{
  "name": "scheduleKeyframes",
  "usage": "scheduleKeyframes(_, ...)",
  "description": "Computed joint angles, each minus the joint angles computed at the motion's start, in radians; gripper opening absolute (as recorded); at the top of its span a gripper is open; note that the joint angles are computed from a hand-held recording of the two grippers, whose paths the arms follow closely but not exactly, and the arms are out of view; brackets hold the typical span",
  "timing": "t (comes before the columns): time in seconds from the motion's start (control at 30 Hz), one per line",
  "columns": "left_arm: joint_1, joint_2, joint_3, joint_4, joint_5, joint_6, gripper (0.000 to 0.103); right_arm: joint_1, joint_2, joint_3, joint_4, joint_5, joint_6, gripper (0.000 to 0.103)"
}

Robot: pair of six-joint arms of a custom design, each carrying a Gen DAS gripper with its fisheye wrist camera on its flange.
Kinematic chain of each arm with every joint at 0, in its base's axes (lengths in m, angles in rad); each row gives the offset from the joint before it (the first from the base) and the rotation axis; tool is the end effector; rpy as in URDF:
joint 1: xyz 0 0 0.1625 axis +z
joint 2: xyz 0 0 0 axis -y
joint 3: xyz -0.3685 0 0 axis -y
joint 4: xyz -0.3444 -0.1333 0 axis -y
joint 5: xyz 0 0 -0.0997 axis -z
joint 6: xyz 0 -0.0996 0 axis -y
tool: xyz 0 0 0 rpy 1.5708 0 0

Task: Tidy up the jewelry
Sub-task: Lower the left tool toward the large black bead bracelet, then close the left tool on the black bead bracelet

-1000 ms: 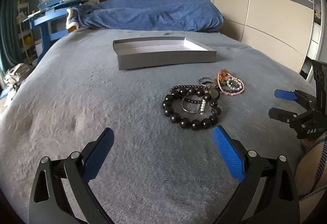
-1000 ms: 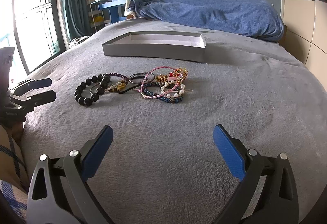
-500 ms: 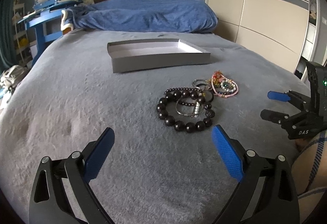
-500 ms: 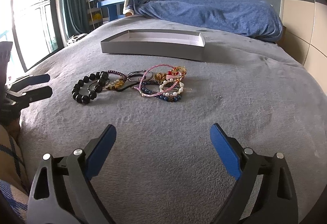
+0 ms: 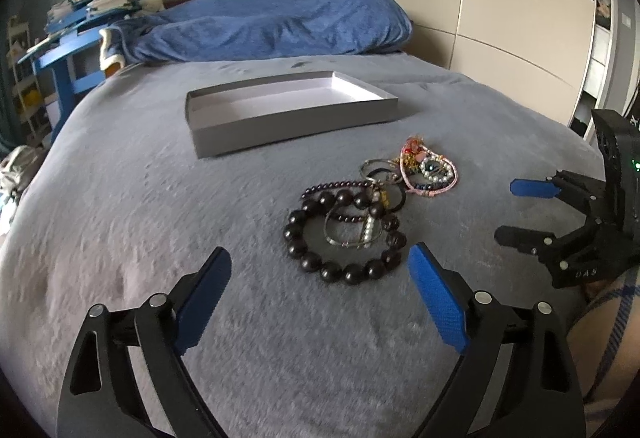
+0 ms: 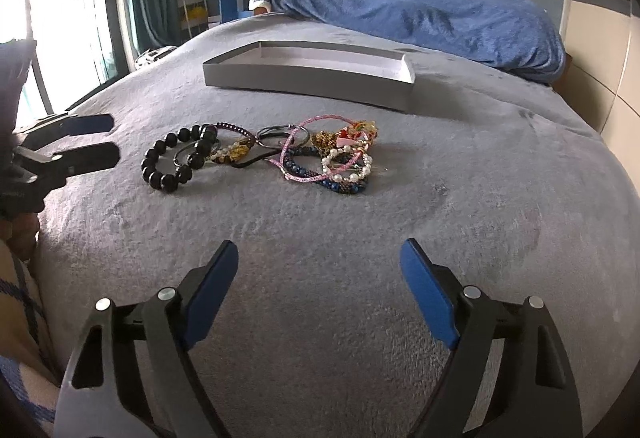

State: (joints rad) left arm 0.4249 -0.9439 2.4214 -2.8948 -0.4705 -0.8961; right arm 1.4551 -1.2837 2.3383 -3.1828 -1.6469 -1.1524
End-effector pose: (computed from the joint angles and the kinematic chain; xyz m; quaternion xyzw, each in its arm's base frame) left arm -0.2181 -0.3424 0.0582 0.1457 0.8383 -0.4103 0.3281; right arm 0.0774 -0.4232 0.1849 0.4669 -0.8397 0.1998 0.1923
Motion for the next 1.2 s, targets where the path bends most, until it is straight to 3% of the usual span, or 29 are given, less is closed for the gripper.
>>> scheduleKeyframes(0.17,0.057,0.02,-0.057,-0.017,-0.048,0.083,0.086,0.011,0.011,-0.027,0.028,-0.007,0.037,0.079)
scheduleKeyframes(0.3,0.098,0.018,-0.085,-0.008,-0.074,0.082,0.085,0.013,0.019,-0.035,0.035,-0.009,0.049,0.079)
scheduleKeyframes(0.4,0.128,-0.005,-0.077,-0.034,-0.093,0.049,0.074,0.01,0.015,-0.037,0.043,-0.004,0.056,0.079)
scheduleKeyframes(0.47,0.147,-0.022,-0.068,-0.035,-0.108,0.022,0.06,0.006,0.01,-0.043,0.058,0.001,0.074,0.078)
scheduleKeyframes(0.57,0.174,-0.034,-0.064,-0.026,-0.135,-0.004,0.042,0.02,0.029,-0.071,0.063,-0.031,0.113,0.069)
scheduleKeyframes(0.63,0.181,-0.029,-0.061,-0.043,-0.143,-0.004,0.038,0.031,0.04,-0.098,0.089,-0.043,0.148,0.066)
scheduleKeyframes(0.97,0.199,0.009,-0.085,-0.072,-0.144,0.052,0.042,0.069,0.072,-0.187,0.194,-0.024,0.279,0.066)
scheduleKeyframes(1.13,0.201,0.024,-0.094,-0.084,-0.134,0.075,0.043,0.072,0.09,-0.208,0.221,-0.041,0.32,0.051)
scheduleKeyframes(1.2,0.199,0.022,-0.088,-0.09,-0.126,0.069,0.038,0.071,0.098,-0.222,0.246,-0.043,0.347,0.046)
